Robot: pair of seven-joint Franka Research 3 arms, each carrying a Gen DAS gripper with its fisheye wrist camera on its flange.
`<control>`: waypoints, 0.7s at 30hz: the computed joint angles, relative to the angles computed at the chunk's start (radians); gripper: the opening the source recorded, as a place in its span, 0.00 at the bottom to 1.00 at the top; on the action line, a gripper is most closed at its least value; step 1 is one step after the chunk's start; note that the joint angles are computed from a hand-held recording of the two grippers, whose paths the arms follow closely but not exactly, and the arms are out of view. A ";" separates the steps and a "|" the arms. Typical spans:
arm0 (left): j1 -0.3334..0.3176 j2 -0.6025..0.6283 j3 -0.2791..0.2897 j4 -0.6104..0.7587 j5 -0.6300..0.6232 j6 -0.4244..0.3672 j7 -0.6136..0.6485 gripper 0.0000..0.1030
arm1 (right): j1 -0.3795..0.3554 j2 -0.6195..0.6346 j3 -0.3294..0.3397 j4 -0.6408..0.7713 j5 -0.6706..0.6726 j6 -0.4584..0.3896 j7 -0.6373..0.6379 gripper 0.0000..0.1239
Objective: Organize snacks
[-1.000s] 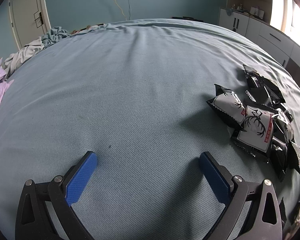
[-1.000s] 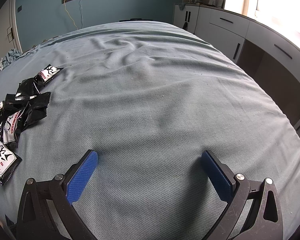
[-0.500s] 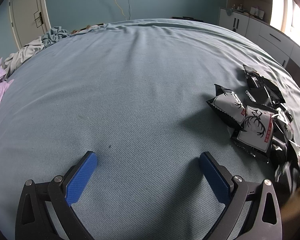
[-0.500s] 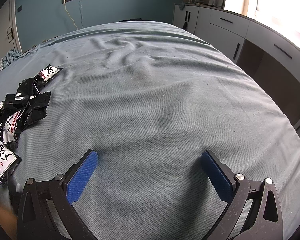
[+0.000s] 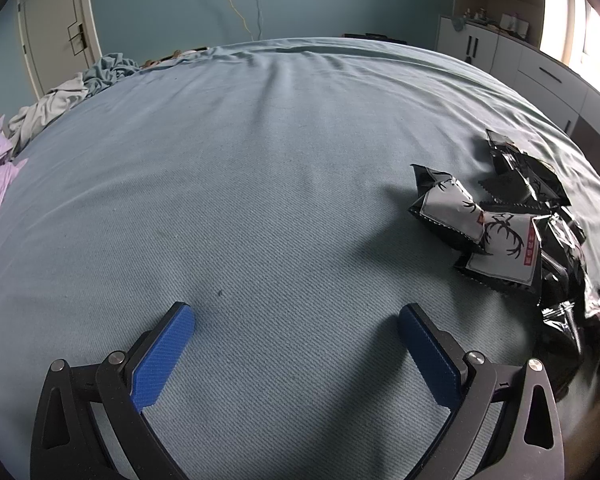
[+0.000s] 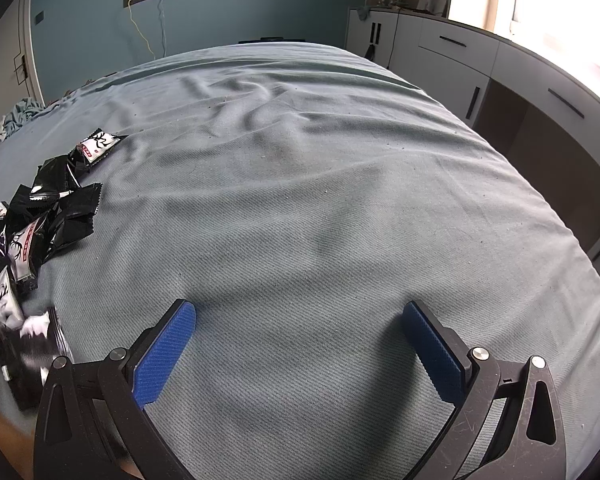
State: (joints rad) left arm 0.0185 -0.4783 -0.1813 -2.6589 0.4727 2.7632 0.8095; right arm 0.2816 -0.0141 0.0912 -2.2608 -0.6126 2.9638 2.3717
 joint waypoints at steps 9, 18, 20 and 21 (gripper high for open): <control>0.000 0.001 0.001 0.001 0.002 0.000 0.000 1.00 | -0.001 -0.001 0.000 -0.003 -0.003 0.005 0.004 0.83; -0.002 0.002 0.002 0.001 0.000 0.001 -0.001 1.00 | -0.005 0.002 0.007 0.004 -0.012 -0.011 0.009 0.83; -0.002 0.002 0.001 0.001 0.000 0.001 -0.001 1.00 | -0.001 0.001 0.005 0.009 -0.047 -0.018 0.037 0.83; -0.001 0.003 0.000 0.002 0.001 0.001 -0.002 1.00 | 0.000 0.002 0.002 0.003 -0.008 -0.006 0.007 0.83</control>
